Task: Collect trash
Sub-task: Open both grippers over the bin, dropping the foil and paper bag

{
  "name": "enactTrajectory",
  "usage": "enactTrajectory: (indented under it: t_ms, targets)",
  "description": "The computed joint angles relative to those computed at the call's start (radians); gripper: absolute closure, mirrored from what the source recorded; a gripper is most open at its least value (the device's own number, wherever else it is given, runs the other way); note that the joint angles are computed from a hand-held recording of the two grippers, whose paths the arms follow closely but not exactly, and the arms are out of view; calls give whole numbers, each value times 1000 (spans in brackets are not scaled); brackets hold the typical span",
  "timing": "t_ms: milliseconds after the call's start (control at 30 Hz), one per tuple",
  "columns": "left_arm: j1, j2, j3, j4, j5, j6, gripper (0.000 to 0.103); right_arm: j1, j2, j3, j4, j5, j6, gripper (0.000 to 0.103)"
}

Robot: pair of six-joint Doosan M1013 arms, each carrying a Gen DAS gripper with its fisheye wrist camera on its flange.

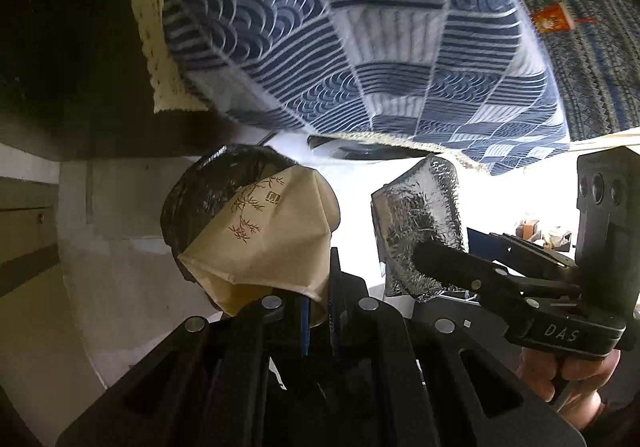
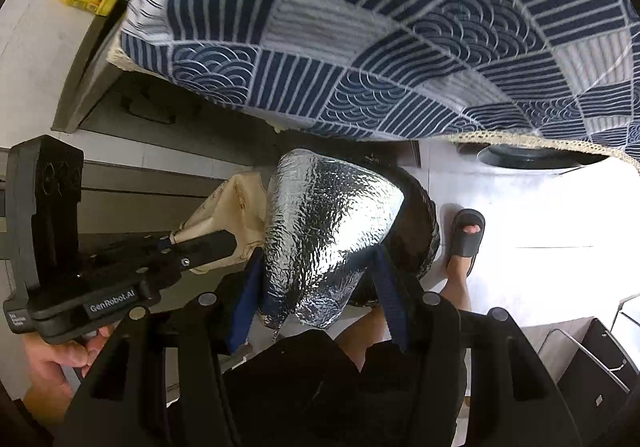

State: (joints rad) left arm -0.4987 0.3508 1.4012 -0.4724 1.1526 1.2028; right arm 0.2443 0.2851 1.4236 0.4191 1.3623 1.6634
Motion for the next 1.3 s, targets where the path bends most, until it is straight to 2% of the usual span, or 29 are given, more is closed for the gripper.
enactTrajectory:
  t_ms: [500, 600, 633, 667, 700, 1100, 1300]
  targets:
    - [-1, 41, 47, -16, -3, -30, 97, -7, 36, 65, 14, -16, -19, 48]
    - [-8, 51, 42, 9, 9, -43, 95, -14, 45, 72, 24, -16, -21, 41]
    - [-8, 55, 40, 13, 17, -52, 90, -17, 50, 73, 35, -10, -20, 37]
    - [-11, 59, 35, 29, 27, -64, 71, -22, 53, 74, 49, -5, -17, 33]
    - [-11, 60, 34, 37, 30, -71, 57, -27, 54, 77, 61, -9, -7, 32]
    - [6, 52, 21, 45, 34, -84, 57, -43, 59, 53, 52, -8, 15, 32]
    - [10, 34, 5, 64, 30, -75, 57, -35, 45, 26, 17, 6, 30, 32]
